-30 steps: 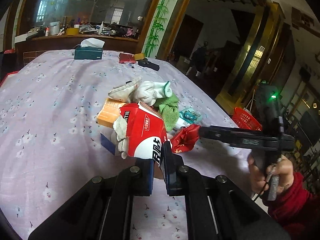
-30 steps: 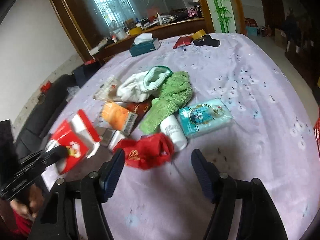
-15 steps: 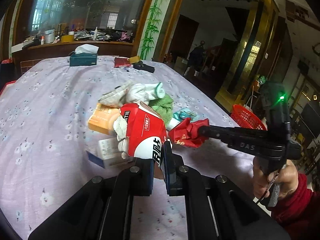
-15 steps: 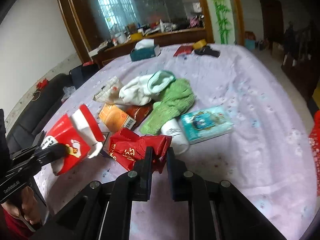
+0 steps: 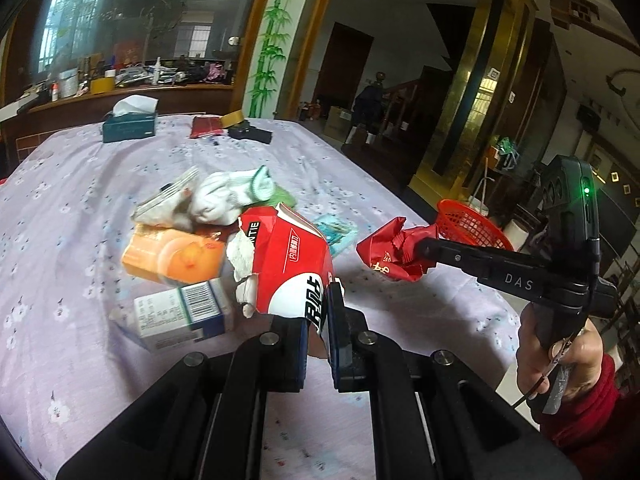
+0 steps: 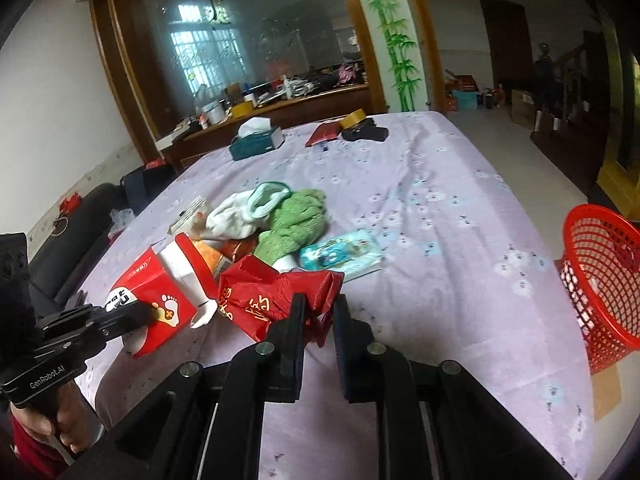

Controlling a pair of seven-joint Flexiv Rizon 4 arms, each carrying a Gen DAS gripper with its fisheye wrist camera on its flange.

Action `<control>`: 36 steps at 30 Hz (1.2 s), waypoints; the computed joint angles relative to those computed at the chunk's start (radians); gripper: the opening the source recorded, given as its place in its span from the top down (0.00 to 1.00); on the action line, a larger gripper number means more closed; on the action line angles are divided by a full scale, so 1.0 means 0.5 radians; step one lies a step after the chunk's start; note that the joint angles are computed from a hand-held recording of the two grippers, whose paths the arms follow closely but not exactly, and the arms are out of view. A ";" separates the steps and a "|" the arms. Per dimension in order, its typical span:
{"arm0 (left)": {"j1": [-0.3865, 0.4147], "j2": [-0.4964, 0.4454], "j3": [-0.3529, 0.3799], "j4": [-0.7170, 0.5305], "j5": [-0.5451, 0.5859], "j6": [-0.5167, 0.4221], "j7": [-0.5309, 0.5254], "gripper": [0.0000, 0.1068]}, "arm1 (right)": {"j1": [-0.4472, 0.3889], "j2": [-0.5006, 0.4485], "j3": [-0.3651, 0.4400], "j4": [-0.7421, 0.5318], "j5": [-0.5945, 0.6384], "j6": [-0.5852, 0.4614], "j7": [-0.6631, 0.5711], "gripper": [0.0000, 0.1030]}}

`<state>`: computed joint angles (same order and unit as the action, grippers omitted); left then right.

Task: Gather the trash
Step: 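Grasp the red plastic bag with the right tool while the left tool holds the snack bag, then carry both bags to the red basket and open both tools to drop them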

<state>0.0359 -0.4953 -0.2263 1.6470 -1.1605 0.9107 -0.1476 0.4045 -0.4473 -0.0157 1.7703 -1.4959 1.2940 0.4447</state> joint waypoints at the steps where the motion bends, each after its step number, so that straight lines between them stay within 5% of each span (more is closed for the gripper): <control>1: -0.006 -0.002 -0.002 -0.007 0.010 -0.007 -0.010 0.93 | -0.004 0.015 -0.005 0.014 -0.022 0.001 0.032 0.86; 10: -0.084 -0.019 -0.058 -0.106 0.106 -0.075 -0.029 0.93 | -0.190 0.305 0.080 0.303 -0.332 -0.169 0.473 0.86; 17: -0.204 -0.086 -0.129 -0.271 0.220 -0.195 -0.128 0.93 | -0.380 0.666 0.184 0.662 -0.306 -0.466 0.650 0.86; 26: -0.405 -0.255 -0.209 -0.561 0.443 -0.293 -0.362 0.92 | -0.594 1.013 0.233 0.978 -0.193 -0.624 0.699 0.86; 36: -0.592 -0.457 -0.270 -0.835 0.708 -0.315 -0.592 0.92 | -0.742 1.066 0.197 1.065 -0.098 -0.568 0.599 0.86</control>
